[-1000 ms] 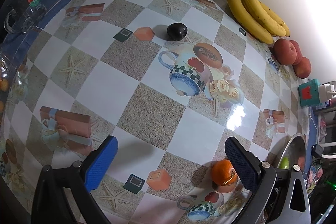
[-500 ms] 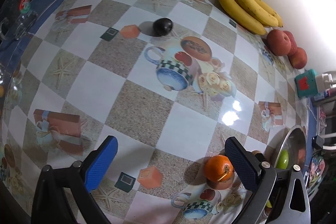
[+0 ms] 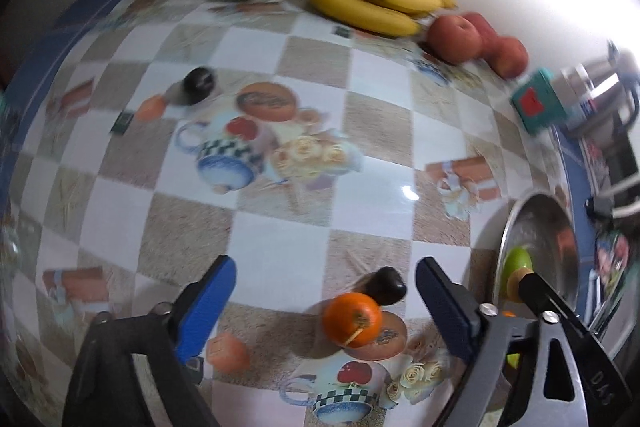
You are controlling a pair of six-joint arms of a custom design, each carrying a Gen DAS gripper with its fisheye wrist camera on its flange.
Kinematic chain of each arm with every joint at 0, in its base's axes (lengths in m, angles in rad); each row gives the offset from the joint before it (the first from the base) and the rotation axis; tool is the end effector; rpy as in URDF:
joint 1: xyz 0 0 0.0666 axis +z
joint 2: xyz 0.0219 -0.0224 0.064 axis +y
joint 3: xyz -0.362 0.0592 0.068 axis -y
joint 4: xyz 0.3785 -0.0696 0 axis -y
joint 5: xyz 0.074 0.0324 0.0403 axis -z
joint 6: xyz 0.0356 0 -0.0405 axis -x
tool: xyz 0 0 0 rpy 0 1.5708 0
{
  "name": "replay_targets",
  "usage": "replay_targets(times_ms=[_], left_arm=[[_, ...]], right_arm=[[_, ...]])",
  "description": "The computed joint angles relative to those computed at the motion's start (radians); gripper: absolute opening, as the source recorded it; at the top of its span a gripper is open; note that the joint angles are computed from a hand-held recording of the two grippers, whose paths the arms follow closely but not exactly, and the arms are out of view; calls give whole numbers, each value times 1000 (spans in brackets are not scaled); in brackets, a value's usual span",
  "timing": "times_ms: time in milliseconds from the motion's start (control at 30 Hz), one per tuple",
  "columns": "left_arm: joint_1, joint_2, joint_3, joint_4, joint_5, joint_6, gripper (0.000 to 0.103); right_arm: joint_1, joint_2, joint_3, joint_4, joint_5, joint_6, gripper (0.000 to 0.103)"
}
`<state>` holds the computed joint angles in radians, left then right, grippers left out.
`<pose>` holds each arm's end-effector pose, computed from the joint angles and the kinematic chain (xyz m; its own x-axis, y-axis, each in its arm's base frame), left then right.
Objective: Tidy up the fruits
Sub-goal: 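Grasp the dark plum with the left tool while the right tool holds the brown fruit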
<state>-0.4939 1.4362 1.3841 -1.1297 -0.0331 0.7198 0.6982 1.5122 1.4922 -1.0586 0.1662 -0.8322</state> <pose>0.4055 -0.2174 0.3773 -0.9177 -0.2542 -0.3054 -0.1891 0.9554 -0.2270 0.3858 0.3156 0.3921 -0.8790 0.2143 -0.4260 0.1126 0.9613 0.2513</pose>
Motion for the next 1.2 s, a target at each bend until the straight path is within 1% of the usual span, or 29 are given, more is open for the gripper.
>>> replay_targets(times_ms=[67, 133, 233, 267, 367, 433, 500, 533, 600, 667, 800, 867, 933, 1033, 1200], left_arm=[[-14, 16, 19, 4, -5, -34, 88], [-29, 32, 39, 4, -7, -69, 82], [-45, 56, 63, -6, -13, -109, 81], [-50, 64, 69, -13, -17, -119, 77], [-53, 81, 77, -22, 0, -121, 69], [-56, 88, 78, -20, 6, -125, 68], [-62, 99, 87, -27, -7, -132, 60], [-65, 104, 91, -31, -11, -137, 54], [-69, 113, 94, -37, -13, -141, 53], [-72, 121, 98, -44, -13, -146, 49], [-79, 138, 108, -64, -23, -155, 48], [-81, 146, 113, -74, -31, -159, 44], [-82, 150, 115, -81, -34, -160, 43], [-85, 154, 117, -86, -39, -162, 38], [-83, 153, 116, -82, -34, -162, 34]], right_arm=[[-5, -17, -14, 1, -4, -9, 26], [-10, -30, -23, 0, -4, -15, 26], [-12, -43, -33, 1, -3, -22, 26], [-13, -48, -37, 2, -4, -24, 26], [-17, -55, -43, 4, -6, -29, 26], [-19, -56, -45, 5, -11, -28, 26], [-19, -53, -44, 5, -15, -28, 26], [-19, -53, -45, 6, -19, -27, 26], [-20, -55, -47, 8, -23, -27, 25], [-22, -55, -48, 8, -25, -26, 25], [-27, -58, -53, 10, -31, -27, 25], [-27, -59, -54, 11, -32, -28, 25], [-27, -59, -54, 12, -34, -27, 25], [-28, -59, -55, 12, -36, -27, 25], [-29, -59, -56, 13, -37, -25, 25]])
